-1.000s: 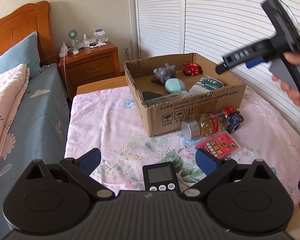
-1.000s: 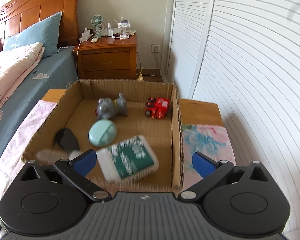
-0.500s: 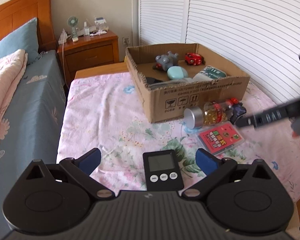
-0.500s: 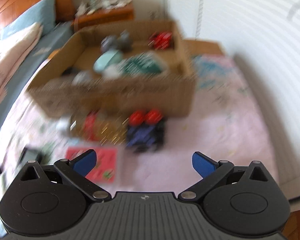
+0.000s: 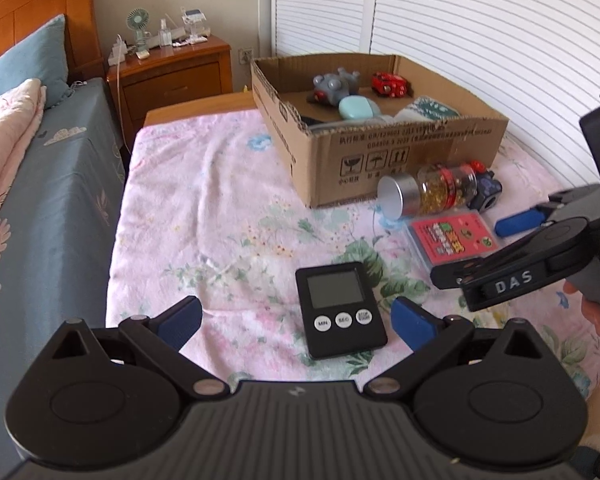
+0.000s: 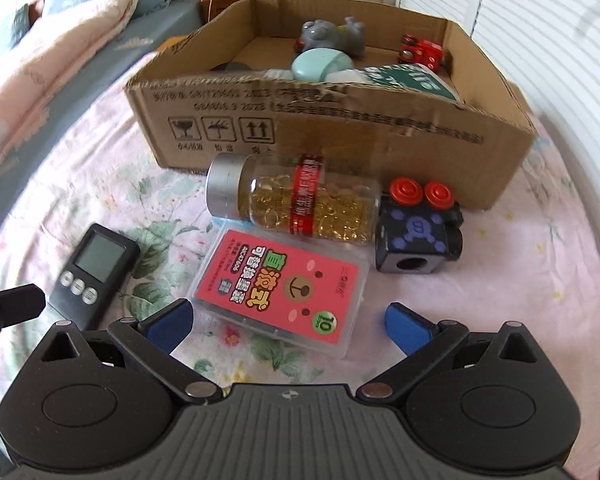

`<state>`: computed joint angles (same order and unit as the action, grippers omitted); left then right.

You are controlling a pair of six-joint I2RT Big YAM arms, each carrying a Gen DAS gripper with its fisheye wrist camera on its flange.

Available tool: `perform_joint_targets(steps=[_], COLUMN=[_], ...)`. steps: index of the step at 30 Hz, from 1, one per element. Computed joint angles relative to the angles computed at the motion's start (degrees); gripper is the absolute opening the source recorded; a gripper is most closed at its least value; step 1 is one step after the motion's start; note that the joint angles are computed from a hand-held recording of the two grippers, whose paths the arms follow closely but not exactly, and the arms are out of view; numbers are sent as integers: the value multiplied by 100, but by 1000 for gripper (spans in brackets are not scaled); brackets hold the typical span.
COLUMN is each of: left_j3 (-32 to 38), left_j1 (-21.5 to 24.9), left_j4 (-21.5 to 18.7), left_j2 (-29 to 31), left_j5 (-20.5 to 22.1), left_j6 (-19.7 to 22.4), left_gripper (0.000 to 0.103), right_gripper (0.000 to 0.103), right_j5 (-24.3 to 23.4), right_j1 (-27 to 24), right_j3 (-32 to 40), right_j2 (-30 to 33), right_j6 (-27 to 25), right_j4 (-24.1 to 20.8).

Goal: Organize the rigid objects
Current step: 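Grasp the black digital timer with the left tool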

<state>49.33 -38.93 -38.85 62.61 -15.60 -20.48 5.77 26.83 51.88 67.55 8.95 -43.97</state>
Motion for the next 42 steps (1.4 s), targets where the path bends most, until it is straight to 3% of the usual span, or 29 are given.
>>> perform_joint_targets(steps=[11, 24, 28, 31, 36, 38, 42], left_j3=[40, -143, -105, -62, 24, 54, 20], left_j1=[109, 184, 178, 164, 160, 173, 186], left_j4=[189, 382, 496, 590, 665, 632, 534], left_j2=[511, 508, 546, 582, 647, 652, 580], left_j5=[435, 269, 445, 594, 706, 723, 641], left_j6=[19, 153, 390, 620, 786, 787, 649], left_gripper=[100, 102, 94, 83, 56, 51, 51], right_gripper=[103, 103, 103, 103, 103, 103, 103], right_j5=[-12, -75, -87, -101, -113, -114, -210], right_j1=[-54, -168, -165, -160, -163, -159, -137], right_j3=[-170, -301, -353, -372, -402, -397, -290], right_j2=[-108, -229, -260, -277, -308, -306, -254], right_j6=[-253, -369, -406, -431, -446, -441, -379], right_j4=[266, 352, 434, 454, 483, 461, 302])
